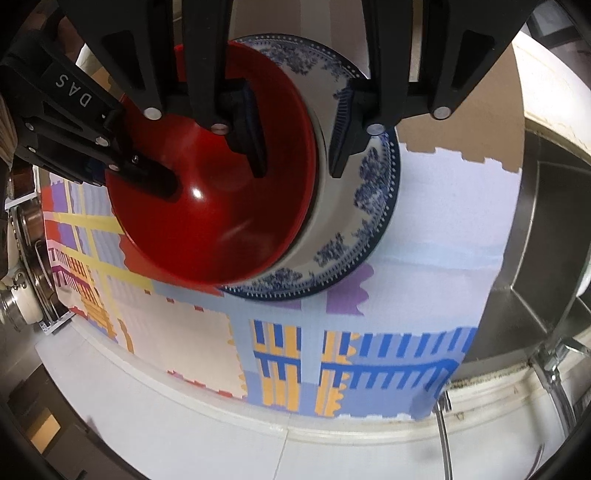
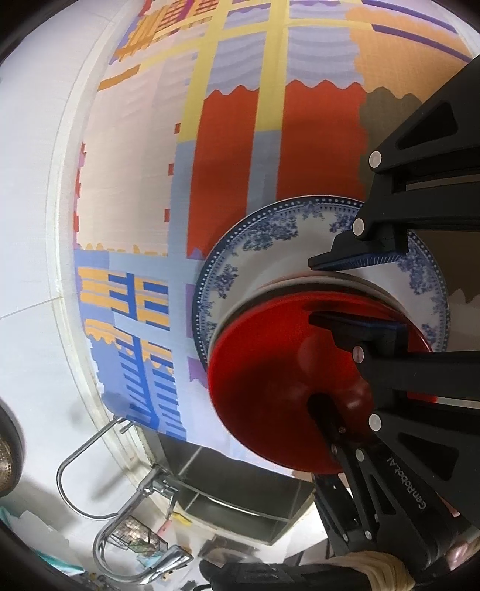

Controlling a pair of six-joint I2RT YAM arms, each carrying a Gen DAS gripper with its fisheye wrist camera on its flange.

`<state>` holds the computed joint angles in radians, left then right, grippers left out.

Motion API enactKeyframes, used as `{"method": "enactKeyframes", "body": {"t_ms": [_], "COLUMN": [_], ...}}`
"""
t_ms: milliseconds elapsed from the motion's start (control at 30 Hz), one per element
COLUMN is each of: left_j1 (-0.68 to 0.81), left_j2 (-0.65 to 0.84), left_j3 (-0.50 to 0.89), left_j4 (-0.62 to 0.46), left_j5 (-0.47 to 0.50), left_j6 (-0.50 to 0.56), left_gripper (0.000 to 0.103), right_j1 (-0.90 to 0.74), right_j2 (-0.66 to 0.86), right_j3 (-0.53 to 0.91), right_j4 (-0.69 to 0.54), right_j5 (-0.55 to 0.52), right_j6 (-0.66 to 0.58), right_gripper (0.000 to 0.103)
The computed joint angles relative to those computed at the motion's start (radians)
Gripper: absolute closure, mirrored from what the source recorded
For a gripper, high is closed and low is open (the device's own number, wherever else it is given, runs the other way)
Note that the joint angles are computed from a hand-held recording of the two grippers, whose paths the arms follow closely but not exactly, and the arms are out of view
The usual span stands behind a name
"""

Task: Organize plates and bowls
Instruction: 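Set the nested bowls on the floral plate and open both grippers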

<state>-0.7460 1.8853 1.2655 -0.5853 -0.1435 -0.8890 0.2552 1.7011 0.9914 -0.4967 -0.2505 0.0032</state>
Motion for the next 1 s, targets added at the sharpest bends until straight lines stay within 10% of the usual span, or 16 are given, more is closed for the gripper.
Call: {"method": "enactKeyframes", "body": {"t_ms": [633, 1000], "left_j1": [-0.199, -0.507], "left_j2": [-0.185, -0.178], "left_j3": [-0.070, -0.006], "left_j4": [-0.063, -0.313], "left_j5": [-0.397, -0.697], "left_j6": [-0.067, -0.427], "left_gripper": [0.028, 0.008], "right_j1": [0.005, -0.151], "right_j2": [-0.429, -0.936], "right_j3": [-0.291, -0.495], "right_j4": [0.186, 0.039], "right_j5": [0.099, 0.053], "right_j6": [-0.001, -0.107], "right_gripper": [0.037, 0.021]}}
